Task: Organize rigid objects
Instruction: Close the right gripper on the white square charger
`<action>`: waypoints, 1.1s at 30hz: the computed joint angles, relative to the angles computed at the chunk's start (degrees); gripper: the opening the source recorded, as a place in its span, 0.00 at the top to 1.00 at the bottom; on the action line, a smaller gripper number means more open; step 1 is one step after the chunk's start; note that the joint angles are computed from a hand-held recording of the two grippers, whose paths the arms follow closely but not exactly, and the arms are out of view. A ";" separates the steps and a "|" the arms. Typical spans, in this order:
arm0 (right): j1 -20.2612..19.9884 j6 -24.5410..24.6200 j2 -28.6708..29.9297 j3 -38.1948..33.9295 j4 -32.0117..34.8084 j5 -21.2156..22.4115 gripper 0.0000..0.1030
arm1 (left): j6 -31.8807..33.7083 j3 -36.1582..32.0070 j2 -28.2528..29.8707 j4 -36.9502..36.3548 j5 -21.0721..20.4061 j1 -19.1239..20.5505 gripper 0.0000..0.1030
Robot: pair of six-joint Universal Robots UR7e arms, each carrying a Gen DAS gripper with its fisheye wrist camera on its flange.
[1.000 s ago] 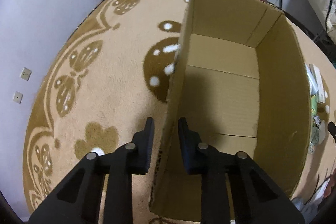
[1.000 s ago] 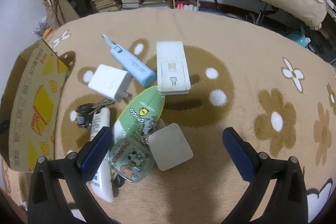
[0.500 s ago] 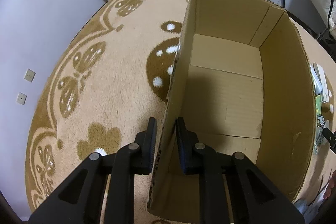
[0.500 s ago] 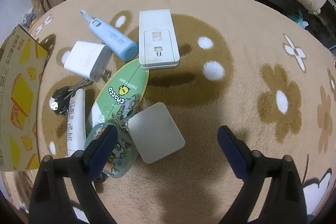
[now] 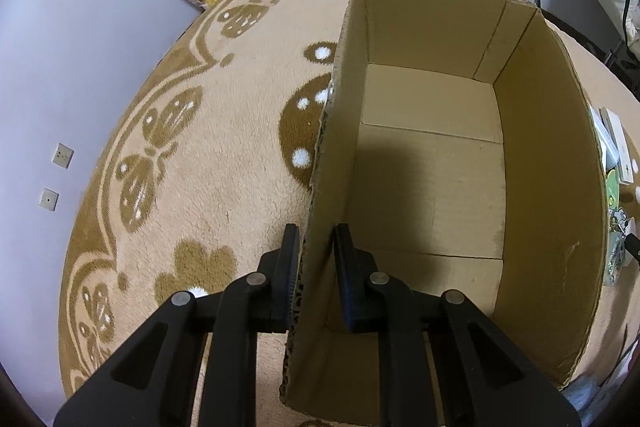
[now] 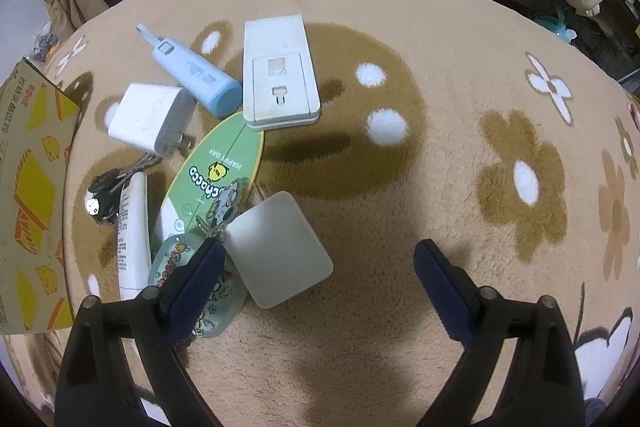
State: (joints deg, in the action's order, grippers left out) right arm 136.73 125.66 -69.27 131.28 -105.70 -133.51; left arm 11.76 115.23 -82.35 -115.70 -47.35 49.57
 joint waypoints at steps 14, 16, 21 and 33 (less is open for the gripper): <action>0.61 -0.50 -1.50 3.18 -7.54 -0.28 0.09 | 0.21 0.12 0.02 -0.18 0.36 0.00 0.83; 0.51 -0.74 -1.71 3.39 -7.80 -0.38 0.09 | 0.56 0.18 0.00 -0.37 0.50 0.01 0.83; 0.21 -0.60 -1.02 1.86 -3.90 0.21 0.10 | 0.56 0.24 -0.01 -0.38 0.56 0.03 0.82; -0.18 -1.16 -1.68 2.43 -5.13 0.30 0.17 | 0.32 0.12 0.02 -0.05 0.62 -0.02 0.82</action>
State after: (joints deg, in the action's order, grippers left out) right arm 136.55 124.49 -70.95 133.71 -110.83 -133.21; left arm 12.08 115.35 -82.33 -115.76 -46.73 49.56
